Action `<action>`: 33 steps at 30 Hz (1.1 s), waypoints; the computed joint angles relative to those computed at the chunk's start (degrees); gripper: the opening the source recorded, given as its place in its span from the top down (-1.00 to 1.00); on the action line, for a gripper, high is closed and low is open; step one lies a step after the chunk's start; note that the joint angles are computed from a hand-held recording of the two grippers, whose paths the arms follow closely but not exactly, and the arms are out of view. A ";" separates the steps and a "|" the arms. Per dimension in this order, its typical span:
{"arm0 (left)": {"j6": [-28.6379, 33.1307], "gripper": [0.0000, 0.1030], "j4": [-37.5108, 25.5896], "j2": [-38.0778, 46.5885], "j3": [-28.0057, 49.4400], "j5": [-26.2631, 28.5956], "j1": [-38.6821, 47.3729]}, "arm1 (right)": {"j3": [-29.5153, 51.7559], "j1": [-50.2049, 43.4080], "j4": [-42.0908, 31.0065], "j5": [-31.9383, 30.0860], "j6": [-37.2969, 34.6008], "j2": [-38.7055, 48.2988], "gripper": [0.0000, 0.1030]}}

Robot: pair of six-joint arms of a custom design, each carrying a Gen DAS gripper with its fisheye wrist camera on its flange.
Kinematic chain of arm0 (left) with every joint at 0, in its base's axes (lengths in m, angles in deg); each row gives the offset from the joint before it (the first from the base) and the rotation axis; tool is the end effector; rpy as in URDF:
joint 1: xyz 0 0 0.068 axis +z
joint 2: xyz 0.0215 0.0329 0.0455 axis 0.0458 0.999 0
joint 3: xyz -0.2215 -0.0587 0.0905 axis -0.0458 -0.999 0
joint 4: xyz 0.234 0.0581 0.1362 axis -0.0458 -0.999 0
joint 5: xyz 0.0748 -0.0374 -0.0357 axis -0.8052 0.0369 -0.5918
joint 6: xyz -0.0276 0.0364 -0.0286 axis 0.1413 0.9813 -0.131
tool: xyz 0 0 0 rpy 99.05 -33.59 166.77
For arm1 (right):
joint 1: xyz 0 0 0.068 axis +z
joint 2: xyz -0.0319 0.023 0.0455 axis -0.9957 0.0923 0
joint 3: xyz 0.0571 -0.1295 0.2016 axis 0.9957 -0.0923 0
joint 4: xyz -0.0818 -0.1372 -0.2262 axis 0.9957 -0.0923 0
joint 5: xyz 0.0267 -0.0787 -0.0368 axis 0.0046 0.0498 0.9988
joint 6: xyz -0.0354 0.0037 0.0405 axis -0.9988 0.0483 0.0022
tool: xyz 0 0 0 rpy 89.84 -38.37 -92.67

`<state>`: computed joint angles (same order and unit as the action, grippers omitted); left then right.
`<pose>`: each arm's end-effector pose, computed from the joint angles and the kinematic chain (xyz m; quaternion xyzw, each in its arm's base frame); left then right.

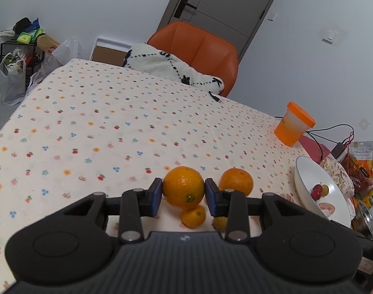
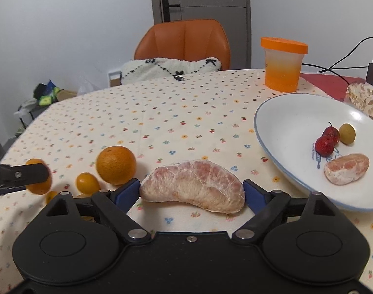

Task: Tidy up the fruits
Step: 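Grasp the peeled pomelo segment with the right tool while the left tool lifts the orange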

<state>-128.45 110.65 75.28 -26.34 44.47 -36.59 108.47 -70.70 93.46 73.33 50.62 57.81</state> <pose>0.1773 -0.1177 0.0219 -0.2602 0.8462 -0.0848 0.4572 0.2821 0.0793 0.0028 -0.1916 0.8756 0.1484 0.4177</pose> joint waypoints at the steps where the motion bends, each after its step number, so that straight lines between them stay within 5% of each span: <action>1: 0.09 0.31 -0.31 0.01 0.41 -0.12 -0.35 | -0.68 -0.28 0.25 -0.76 -0.01 -0.61 -0.69; 15: 1.43 0.31 -6.88 0.11 7.93 -2.86 -6.17 | -8.56 -8.59 1.34 -10.37 -0.27 -11.51 -0.69; 33: 6.97 0.31 -11.78 7.96 23.08 -1.94 -8.92 | -6.10 -22.62 1.94 -17.26 -2.51 -9.79 -0.69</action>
<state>-121.47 98.86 83.24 -3.26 42.53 -45.51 102.37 -93.32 95.41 56.07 48.11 48.01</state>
